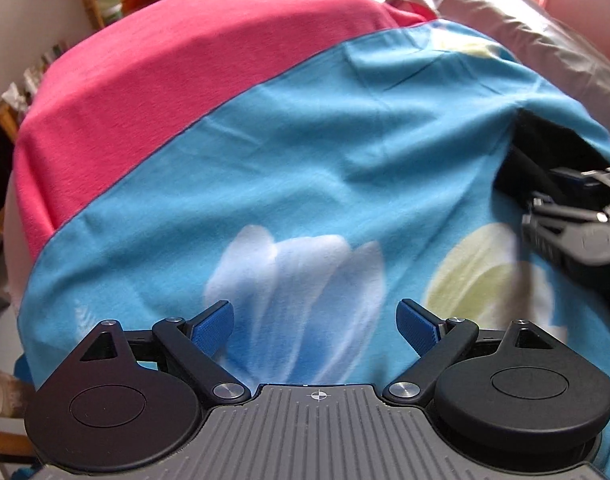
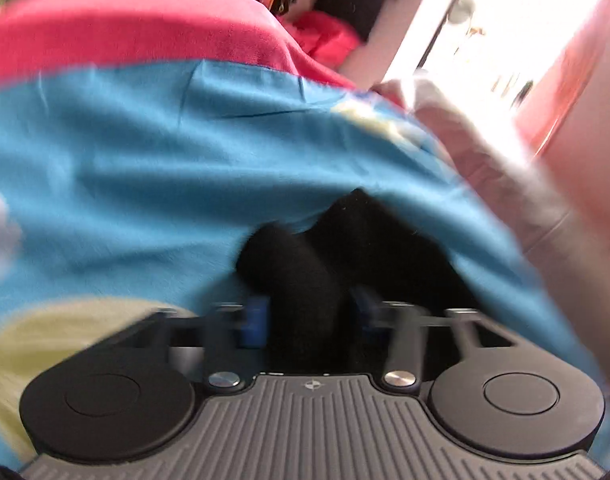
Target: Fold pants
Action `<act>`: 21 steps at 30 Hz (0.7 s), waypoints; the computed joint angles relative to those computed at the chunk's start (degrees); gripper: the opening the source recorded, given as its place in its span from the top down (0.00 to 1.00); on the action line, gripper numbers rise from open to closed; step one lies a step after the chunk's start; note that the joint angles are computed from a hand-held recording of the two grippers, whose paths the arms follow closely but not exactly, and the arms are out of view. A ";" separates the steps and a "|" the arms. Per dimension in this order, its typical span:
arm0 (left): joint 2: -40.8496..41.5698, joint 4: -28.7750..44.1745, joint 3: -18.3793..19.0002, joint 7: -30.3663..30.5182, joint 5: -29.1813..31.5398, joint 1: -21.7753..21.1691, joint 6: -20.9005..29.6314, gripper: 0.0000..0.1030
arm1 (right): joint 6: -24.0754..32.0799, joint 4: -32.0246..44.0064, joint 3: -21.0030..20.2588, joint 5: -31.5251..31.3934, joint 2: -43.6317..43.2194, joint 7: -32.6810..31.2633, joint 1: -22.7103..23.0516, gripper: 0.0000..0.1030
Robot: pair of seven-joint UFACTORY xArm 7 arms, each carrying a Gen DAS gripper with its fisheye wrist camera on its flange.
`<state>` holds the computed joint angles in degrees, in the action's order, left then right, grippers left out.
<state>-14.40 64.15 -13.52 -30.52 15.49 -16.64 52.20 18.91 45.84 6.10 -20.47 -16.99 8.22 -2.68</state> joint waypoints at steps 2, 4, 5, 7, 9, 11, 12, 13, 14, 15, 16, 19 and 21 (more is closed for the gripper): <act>0.71 0.52 -0.24 0.82 -1.12 -0.89 -1.51 0.00 | 1.86 1.16 -5.40 10.22 -0.80 -6.71 4.84 0.75; 2.19 1.42 -0.43 2.36 -3.22 -2.29 -3.77 0.00 | 2.32 1.09 -10.13 19.98 -3.26 -12.23 7.98 0.77; 2.92 1.90 -0.50 3.66 -4.64 -3.18 -4.77 0.00 | 2.80 1.22 -11.91 23.93 -4.63 -14.20 8.86 0.77; 5.10 3.53 -1.10 6.53 -7.69 -5.43 -6.77 0.00 | 4.45 1.89 -15.35 31.17 -7.59 -17.69 10.25 0.77; 7.85 5.27 -1.84 9.42 -10.52 -7.80 -9.67 0.00 | 6.98 2.81 -17.75 35.97 -10.54 -19.71 10.01 0.77; 11.78 8.43 -2.98 10.85 -11.94 -10.22 -11.49 0.00 | 10.41 3.79 -20.26 39.93 -13.29 -21.63 9.56 0.77; 14.12 10.35 -3.48 11.23 -12.48 -11.46 -12.41 0.00 | 11.63 3.94 -21.12 41.40 -14.67 -21.99 8.84 0.77; 16.85 12.78 -3.95 11.50 -12.89 -12.81 -12.88 0.00 | 13.01 4.13 -21.97 42.56 -15.93 -22.15 7.98 0.78; 19.69 15.51 -4.29 11.58 -13.02 -14.22 -12.80 0.00 | 14.10 4.19 -22.63 43.44 -17.09 -22.06 6.96 0.78; 21.85 17.50 -4.42 11.75 -13.10 -15.55 -12.93 0.00 | 15.24 4.08 -23.31 43.88 -18.71 -21.89 5.59 0.78; 24.12 19.80 -4.36 11.82 -12.75 -16.87 -12.65 0.00 | 16.19 3.99 -23.83 43.96 -20.07 -22.05 4.45 0.78; 28.68 24.94 -4.28 13.51 -13.94 -19.63 -12.04 0.00 | 19.05 3.47 -25.74 42.88 -24.89 -22.54 0.36 0.79; 29.27 25.50 -5.36 18.56 -18.37 -19.64 -13.45 0.00 | 19.74 2.00 -27.08 41.47 -28.42 -22.84 -2.95 0.80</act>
<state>14.87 89.65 -18.88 -11.97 -2.88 -36.29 38.75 38.65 47.84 -20.98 20.99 -45.41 -14.63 -5.63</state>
